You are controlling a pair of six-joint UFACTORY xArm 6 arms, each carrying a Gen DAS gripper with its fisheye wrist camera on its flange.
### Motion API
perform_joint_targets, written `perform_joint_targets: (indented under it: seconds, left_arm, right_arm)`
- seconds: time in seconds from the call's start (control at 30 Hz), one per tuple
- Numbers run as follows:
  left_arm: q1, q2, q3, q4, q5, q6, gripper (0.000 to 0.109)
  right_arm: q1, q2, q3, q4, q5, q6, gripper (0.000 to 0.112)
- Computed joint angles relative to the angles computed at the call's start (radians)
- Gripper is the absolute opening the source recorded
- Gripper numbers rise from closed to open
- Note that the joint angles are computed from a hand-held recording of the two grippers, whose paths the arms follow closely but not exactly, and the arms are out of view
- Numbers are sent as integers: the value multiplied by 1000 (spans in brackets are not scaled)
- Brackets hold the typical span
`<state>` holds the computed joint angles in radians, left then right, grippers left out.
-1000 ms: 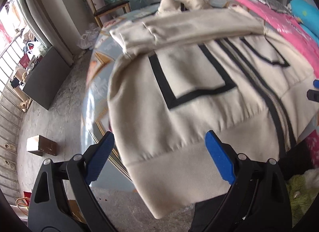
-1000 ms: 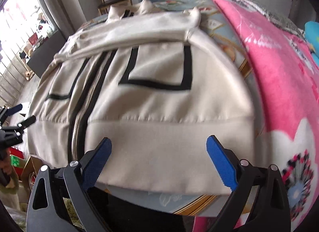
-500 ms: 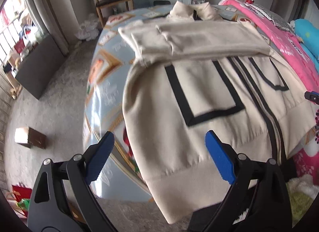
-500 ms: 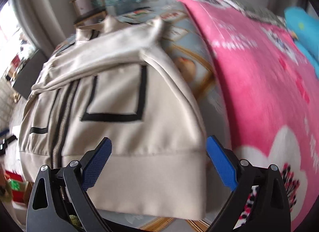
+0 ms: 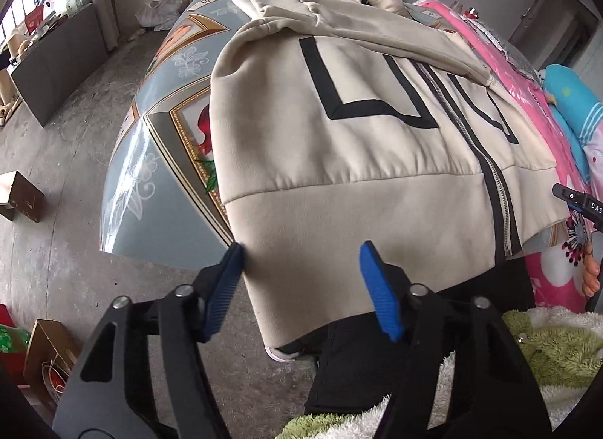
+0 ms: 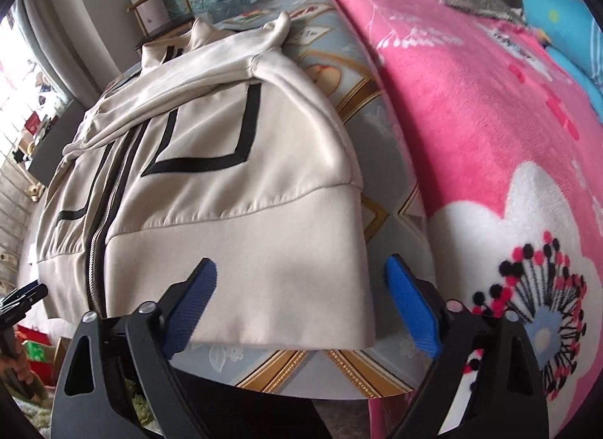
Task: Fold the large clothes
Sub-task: 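Grasp the jacket hem with the left tool while the right tool grasps it too, then lift the hem with both tools and fold it up toward the collar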
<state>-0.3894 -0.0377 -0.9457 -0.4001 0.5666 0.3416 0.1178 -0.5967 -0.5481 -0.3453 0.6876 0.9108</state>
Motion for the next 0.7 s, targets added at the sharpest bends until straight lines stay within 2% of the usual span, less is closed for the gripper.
perform_joint_targets:
  seconds: [0.13,0.37,0.43,0.57,0.7]
  left_arm:
    - [19,5,-8,-25,17,-9,44]
    - [43,14,-35,-47,86,-18,43]
    - [41,29,-49,-24,104,-52,43]
    - [25,22,-54,45,107,-117,39]
    - [15,-5,-39,22,92,-97,34]
  right_arm:
    - [-13,-7,15,-1,-25,8,79]
    - [6,-37,28,-9,16,28,68]
    - [8,-37,26,-19,25,43,60]
    - [12,-55,34,-16,35,83,46]
    - [20,-82,55,-31,37,133,37]
